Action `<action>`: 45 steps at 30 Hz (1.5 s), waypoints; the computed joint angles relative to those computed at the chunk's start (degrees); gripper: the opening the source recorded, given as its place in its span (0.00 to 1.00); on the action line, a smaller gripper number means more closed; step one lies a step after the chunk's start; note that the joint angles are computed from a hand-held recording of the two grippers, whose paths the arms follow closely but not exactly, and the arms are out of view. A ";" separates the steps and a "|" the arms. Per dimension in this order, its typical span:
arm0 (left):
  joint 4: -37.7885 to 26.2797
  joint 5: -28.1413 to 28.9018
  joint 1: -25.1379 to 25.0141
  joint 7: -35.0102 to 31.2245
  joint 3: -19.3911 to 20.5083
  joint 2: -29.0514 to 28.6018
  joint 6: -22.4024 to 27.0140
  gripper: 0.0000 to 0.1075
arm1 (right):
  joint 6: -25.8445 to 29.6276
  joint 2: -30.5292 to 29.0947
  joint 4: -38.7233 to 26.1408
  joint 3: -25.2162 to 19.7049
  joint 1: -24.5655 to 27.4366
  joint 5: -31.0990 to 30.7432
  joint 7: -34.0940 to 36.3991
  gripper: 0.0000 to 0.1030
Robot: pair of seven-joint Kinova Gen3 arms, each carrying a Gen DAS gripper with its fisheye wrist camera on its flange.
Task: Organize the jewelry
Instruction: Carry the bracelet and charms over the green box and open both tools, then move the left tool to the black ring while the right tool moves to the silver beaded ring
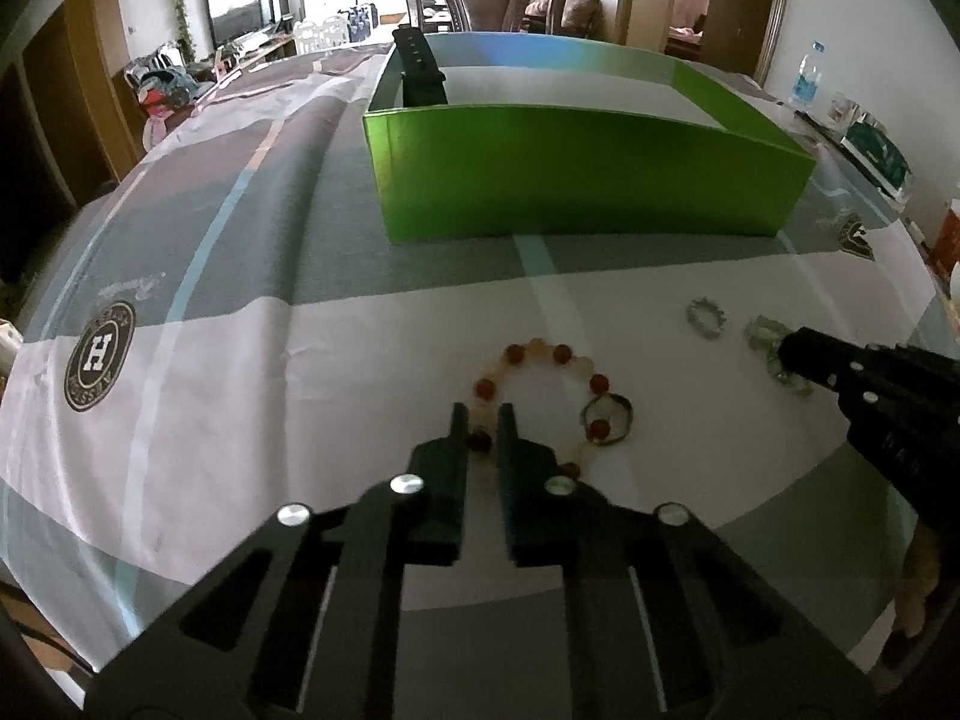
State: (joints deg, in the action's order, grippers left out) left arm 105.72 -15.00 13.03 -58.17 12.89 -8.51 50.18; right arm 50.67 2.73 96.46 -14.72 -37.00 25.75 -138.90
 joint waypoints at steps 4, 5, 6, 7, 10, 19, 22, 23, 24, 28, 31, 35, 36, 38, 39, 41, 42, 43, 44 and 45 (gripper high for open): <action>0.08 1.83 -0.27 -1.42 -0.92 -1.08 -0.25 0.07 | -0.20 -1.16 0.30 -0.25 0.11 0.43 -0.50 0.08; 0.07 1.95 -0.47 -1.56 -0.94 -1.53 -0.31 0.07 | -0.10 -1.61 0.27 -0.36 0.15 0.86 -0.95 0.08; -0.03 2.09 -0.65 -1.63 -0.86 -2.01 -0.32 0.07 | -0.06 -2.09 0.19 -0.46 0.31 1.06 -1.12 0.07; -0.35 2.60 -0.75 -2.26 -1.05 -2.63 -0.27 0.07 | 0.11 -2.53 -0.04 -0.62 0.48 1.35 -1.25 0.08; -1.54 3.82 -1.35 -4.11 -1.31 -4.35 -0.10 0.07 | 0.77 -3.53 -0.98 -1.23 1.05 2.56 -1.58 0.08; -6.89 4.43 -3.62 -7.29 0.21 -6.24 1.91 0.07 | 3.38 -3.04 -6.16 -2.57 1.98 4.52 1.11 0.08; -9.22 4.47 -3.65 -8.78 0.28 -5.36 2.53 0.07 | 3.87 -1.51 -8.04 -1.69 1.68 3.79 2.73 0.08; -10.31 4.34 -3.65 -9.50 0.20 -4.90 2.56 0.07 | 3.87 -1.11 -8.83 -1.33 1.57 3.65 3.06 0.08; -11.67 3.68 -3.90 -9.65 0.45 -4.33 2.66 0.07 | 3.34 -0.76 -9.95 -0.78 1.71 3.21 3.68 0.08; -18.46 1.50 -4.00 -10.27 0.79 -0.67 3.95 0.07 | 2.79 0.72 -14.67 0.62 1.85 2.88 5.95 0.08; -24.10 -0.46 -3.37 -9.73 0.60 3.27 5.07 0.07 | 5.82 4.32 -20.42 1.90 0.54 5.58 6.62 0.08; -29.83 -3.37 -0.97 -8.08 -0.77 9.09 5.85 0.07 | 7.81 9.93 -26.35 4.99 -0.21 4.62 8.40 0.08; -30.70 -4.04 -0.23 -7.41 -1.37 10.32 6.09 0.07 | 7.90 10.88 -27.05 5.73 -0.27 3.71 8.90 0.08; -32.75 -6.04 1.49 -5.62 -2.57 13.87 7.25 0.07 | 8.64 13.03 -28.77 6.89 0.02 1.17 10.43 0.08; -33.71 -6.18 2.18 -5.58 -3.24 15.54 8.23 0.07 | 9.40 14.14 -29.59 7.57 -0.31 0.77 10.78 0.08; -35.27 -5.25 3.13 -6.36 -4.55 17.90 9.86 0.08 | 10.61 15.60 -30.30 9.14 -1.74 1.76 10.31 0.08; -35.83 -4.85 3.65 -6.43 -5.23 18.98 10.61 0.08 | 10.78 15.60 -30.05 9.59 -2.29 2.01 9.99 0.14; -35.60 -4.41 4.07 -6.61 -5.87 19.24 10.58 0.08 | 10.87 15.40 -29.77 9.77 -2.32 1.66 10.11 0.23; -34.70 -3.66 4.16 -6.97 -6.38 18.83 9.98 0.08 | 10.41 14.79 -28.98 9.83 -2.26 1.28 9.99 0.27; -33.62 -2.20 3.77 -7.70 -6.72 18.03 9.13 0.12 | 9.43 13.55 -27.39 9.83 -2.16 1.03 9.51 0.32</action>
